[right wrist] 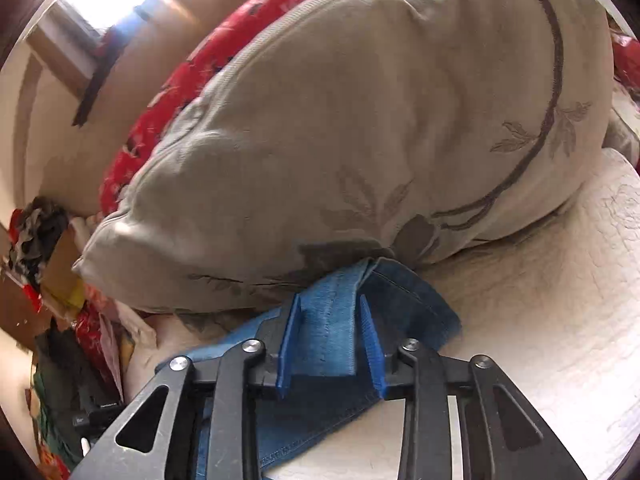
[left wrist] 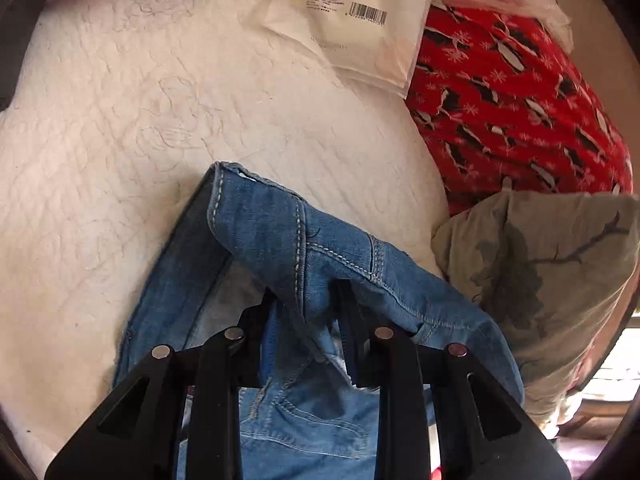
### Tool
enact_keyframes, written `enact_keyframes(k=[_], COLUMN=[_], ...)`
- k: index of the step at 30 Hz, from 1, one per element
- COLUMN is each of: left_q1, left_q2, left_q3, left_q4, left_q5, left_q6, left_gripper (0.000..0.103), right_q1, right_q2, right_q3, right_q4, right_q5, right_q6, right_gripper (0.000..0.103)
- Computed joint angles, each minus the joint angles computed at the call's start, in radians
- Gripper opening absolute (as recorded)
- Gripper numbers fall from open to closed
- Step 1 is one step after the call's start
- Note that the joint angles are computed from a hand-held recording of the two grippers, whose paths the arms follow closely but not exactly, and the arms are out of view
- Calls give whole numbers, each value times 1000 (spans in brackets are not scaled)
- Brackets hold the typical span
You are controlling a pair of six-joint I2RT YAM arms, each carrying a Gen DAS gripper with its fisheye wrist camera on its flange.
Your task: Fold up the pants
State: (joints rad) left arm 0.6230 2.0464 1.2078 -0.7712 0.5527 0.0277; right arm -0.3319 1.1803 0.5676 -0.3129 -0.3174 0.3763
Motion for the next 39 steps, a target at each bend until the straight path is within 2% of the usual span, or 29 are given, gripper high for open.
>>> enact_keyframes(k=[2, 3, 4, 5, 6, 7, 9, 11, 16, 19, 22, 24, 26, 29, 31, 34, 39], left_q1=[32, 51, 71, 94, 124, 157, 207, 244, 313, 325, 292, 286, 275, 278, 293, 306, 249], left_q2=[38, 27, 10, -5, -14, -8, -1, 0, 5, -15, -26, -40, -62, -124, -176, -243, -252], left_q3=[69, 68, 58, 44, 26, 28, 19, -13, -96, -137, -151, -164, -185, -232, -263, -297, -327], left_q4=[-75, -71, -59, -51, -50, -65, -93, -121, -160, -132, -101, -93, -88, -94, -114, -119, -64], left_q5=[29, 28, 19, 9, 9, 23, 12, -12, -31, -21, -41, -32, -6, 19, 41, 74, 33], left_q6=[49, 77, 100, 121, 144, 170, 228, 314, 430, 445, 425, 413, 405, 432, 473, 493, 439], left_gripper=[25, 25, 29, 34, 47, 58, 61, 61, 61, 62, 67, 74, 75, 75, 75, 75, 75], right_q1=[2, 2, -6, -18, -45, -67, -101, -115, -97, -22, -1, -33, -71, -92, -88, -56, -15], right_q2=[-31, -64, -103, -119, -137, -109, -53, 15, 250, 329, 348, 352, 360, 413, 457, 520, 581], right_q3=[-11, -39, -74, -111, -152, -177, -230, -285, -352, -356, -328, -316, -303, -286, -277, -265, -271], right_q4=[-20, -14, -16, -5, -9, 1, 41, 139, 477, 598, 600, 607, 608, 647, 694, 768, 881], right_q5=[-5, 9, 31, 40, 34, 32, 32, 29, -51, -19, -6, -35, -69, -115, -150, -156, -132], right_q6=[-61, -96, -124, -148, -179, -208, -242, -232, -62, 42, 56, 64, 86, 110, 121, 158, 236], right_gripper=[39, 53, 71, 76, 77, 77, 77, 77, 77, 76, 75, 74, 74, 64, 50, 46, 44])
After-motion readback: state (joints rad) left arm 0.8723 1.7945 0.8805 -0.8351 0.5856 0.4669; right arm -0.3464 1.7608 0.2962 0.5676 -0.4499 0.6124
